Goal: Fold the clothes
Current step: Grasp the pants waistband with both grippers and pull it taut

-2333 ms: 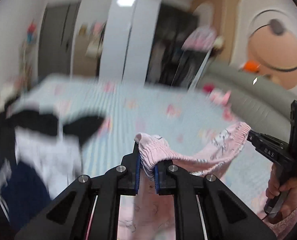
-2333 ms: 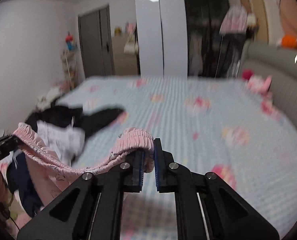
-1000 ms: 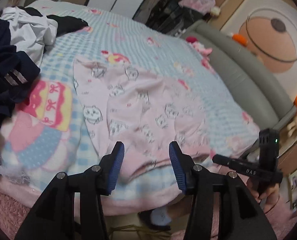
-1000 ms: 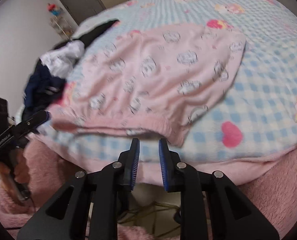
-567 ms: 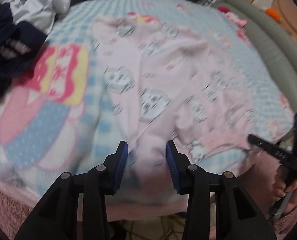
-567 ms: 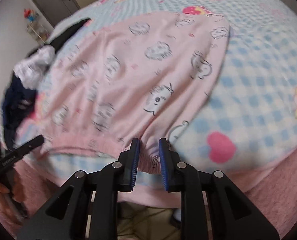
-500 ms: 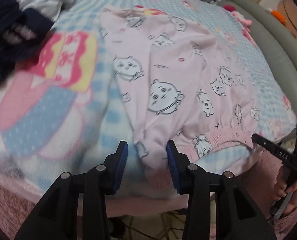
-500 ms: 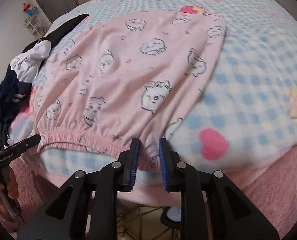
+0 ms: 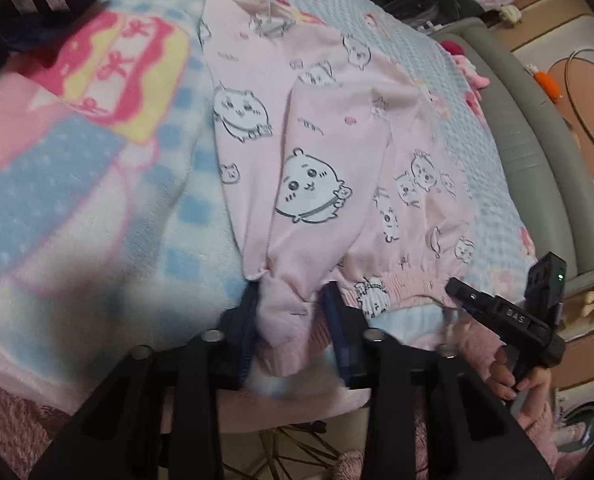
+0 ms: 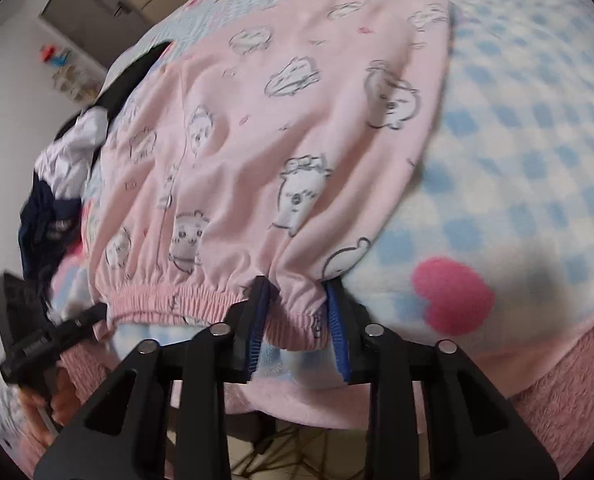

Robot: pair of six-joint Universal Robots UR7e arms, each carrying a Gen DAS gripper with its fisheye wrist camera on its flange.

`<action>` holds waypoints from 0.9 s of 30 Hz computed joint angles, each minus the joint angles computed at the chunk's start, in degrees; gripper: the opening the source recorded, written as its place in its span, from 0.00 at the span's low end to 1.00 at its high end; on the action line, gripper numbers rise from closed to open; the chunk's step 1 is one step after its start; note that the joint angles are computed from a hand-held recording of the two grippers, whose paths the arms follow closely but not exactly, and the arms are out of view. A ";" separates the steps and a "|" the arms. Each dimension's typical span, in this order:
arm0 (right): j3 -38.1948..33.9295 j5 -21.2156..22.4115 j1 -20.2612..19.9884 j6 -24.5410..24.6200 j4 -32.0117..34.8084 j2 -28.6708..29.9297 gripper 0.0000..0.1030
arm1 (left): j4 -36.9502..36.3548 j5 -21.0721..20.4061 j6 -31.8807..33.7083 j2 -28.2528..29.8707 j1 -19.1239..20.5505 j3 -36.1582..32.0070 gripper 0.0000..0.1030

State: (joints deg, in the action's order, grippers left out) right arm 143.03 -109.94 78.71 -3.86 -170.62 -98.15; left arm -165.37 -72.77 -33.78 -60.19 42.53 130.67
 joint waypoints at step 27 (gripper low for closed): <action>-1.19 -4.59 1.50 -3.37 0.42 -0.12 0.31 | -4.08 -4.14 0.72 1.96 3.28 -0.98 0.39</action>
State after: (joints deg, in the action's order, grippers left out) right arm 141.84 -114.53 80.21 -7.23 -170.20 -98.27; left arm -169.45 -76.92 -33.06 -58.23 45.81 129.69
